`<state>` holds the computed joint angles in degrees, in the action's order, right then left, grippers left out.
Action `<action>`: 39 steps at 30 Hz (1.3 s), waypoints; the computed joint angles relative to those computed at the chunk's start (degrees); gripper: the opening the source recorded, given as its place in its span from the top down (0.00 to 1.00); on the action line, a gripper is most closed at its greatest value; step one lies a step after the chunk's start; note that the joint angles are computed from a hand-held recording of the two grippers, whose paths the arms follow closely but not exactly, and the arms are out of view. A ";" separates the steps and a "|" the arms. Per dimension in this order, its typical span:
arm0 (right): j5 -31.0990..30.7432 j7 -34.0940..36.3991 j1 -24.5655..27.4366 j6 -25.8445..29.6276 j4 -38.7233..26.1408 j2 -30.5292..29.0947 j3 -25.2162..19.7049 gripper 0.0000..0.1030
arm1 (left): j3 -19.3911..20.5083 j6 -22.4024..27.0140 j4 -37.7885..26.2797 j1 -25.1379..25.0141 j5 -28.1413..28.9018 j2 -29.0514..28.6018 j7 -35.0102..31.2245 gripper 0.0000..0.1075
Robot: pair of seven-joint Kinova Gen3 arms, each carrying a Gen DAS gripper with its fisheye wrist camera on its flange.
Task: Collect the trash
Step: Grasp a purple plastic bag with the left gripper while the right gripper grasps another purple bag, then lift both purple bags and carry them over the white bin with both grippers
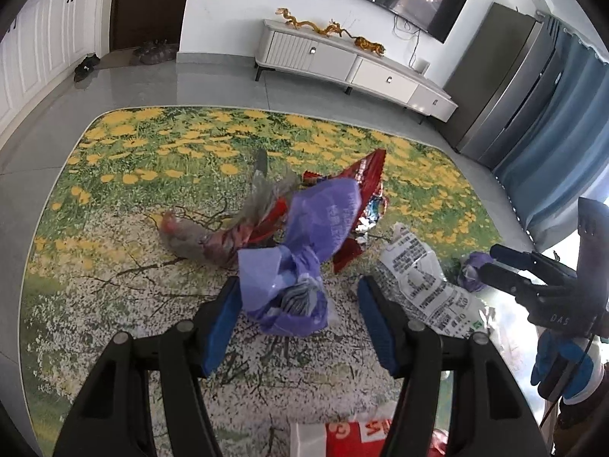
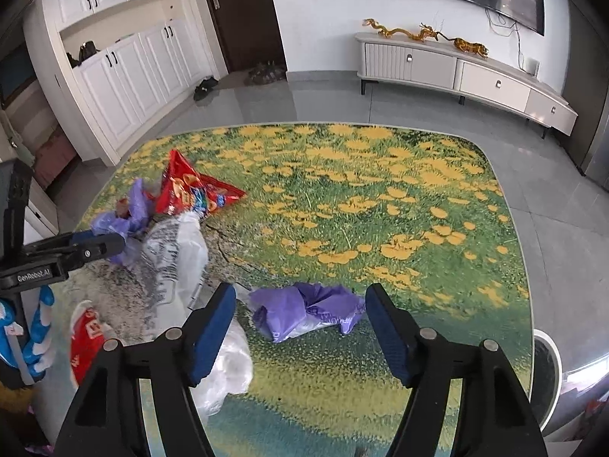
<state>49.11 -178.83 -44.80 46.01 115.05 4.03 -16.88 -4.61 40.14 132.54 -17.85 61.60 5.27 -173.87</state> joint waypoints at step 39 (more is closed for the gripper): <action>2.03 -2.76 4.68 -8.00 2.63 0.66 2.73 0.68 | -4.72 7.34 4.81 -1.65 0.85 -8.12 -2.22 0.68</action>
<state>51.15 -181.60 -40.12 38.01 117.68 4.68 -14.15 -9.32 47.48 137.36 -19.51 62.45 -2.85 -176.09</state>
